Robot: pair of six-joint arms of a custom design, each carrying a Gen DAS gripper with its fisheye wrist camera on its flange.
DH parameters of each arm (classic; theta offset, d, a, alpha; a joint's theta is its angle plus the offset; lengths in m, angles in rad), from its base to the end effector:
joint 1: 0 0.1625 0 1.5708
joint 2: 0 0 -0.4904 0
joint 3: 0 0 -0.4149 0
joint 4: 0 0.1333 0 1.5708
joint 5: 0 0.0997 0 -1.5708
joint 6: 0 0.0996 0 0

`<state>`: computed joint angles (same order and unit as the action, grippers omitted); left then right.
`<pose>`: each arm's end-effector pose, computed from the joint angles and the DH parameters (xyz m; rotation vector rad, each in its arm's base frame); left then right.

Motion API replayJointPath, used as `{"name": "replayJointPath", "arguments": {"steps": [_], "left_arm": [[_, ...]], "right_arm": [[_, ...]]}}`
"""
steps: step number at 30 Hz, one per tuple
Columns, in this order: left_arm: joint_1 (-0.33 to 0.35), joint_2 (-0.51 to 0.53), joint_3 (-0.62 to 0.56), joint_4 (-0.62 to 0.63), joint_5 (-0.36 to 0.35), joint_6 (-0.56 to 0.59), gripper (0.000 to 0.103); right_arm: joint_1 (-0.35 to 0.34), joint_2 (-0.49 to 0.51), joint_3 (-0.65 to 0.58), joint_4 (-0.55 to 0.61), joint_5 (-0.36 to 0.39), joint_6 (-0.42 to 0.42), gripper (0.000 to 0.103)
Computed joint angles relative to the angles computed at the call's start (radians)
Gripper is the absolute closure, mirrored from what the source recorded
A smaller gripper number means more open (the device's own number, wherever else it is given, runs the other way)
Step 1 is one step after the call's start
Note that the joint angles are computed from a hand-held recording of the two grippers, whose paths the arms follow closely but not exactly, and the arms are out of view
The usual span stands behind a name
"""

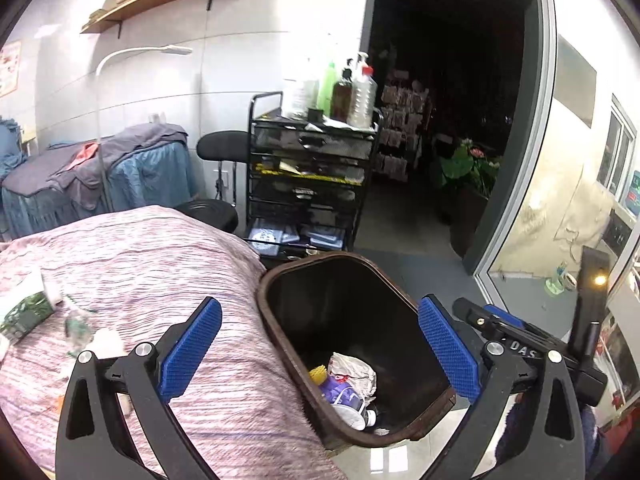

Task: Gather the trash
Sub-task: 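Move both tools back over the bed toward the remaining trash, then grasp the white tissue with the right tool while the left tool grasps the orange peel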

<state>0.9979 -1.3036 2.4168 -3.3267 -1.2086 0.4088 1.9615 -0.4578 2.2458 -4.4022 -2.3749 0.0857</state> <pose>-0.1014 -0.4682 0.2485 1.1230 2.4488 -0.9325 0.2323 -0.4022 0.0255 -0.1977 -2.2612 1.4529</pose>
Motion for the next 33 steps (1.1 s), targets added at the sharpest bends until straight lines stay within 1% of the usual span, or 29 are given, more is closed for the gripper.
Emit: {"name": "replayJointPath", "arguments": {"steps": [5, 6, 10, 15, 17, 20, 25, 30, 33], "left_arm": [[0.009, -0.065, 0.013, 0.023, 0.012, 0.001, 0.006], [0.011, -0.073, 0.015, 0.022, 0.019, 0.005, 0.006], [0.025, -0.109, 0.022, 0.022, 0.054, 0.023, 0.006], [0.069, -0.154, 0.017, 0.031, 0.096, 0.043, 0.006], [0.097, -0.167, 0.005, 0.035, 0.113, 0.052, 0.006], [0.155, -0.192, -0.026, 0.058, 0.117, 0.056, 0.006], [0.257, -0.211, -0.085, 0.064, 0.163, 0.1, 0.006], [0.36, -0.232, -0.145, 0.094, 0.181, 0.112, 0.006], [0.41, -0.236, -0.177, 0.132, 0.177, 0.098, 0.006]], "right_arm": [[0.017, -0.004, -0.034, 0.074, 0.07, -0.02, 0.024], [0.022, -0.004, -0.044, 0.091, 0.08, -0.022, 0.022], [0.043, 0.001, -0.096, 0.18, 0.127, -0.041, 0.021], [0.058, 0.008, -0.16, 0.302, 0.204, -0.06, 0.021], [0.068, 0.016, -0.195, 0.35, 0.226, -0.077, 0.021], [0.079, 0.023, -0.245, 0.429, 0.272, -0.097, 0.021], [0.095, 0.036, -0.333, 0.59, 0.347, -0.12, 0.021], [0.114, 0.064, -0.422, 0.729, 0.366, -0.142, 0.021], [0.123, 0.089, -0.489, 0.847, 0.373, -0.157, 0.021]]}}
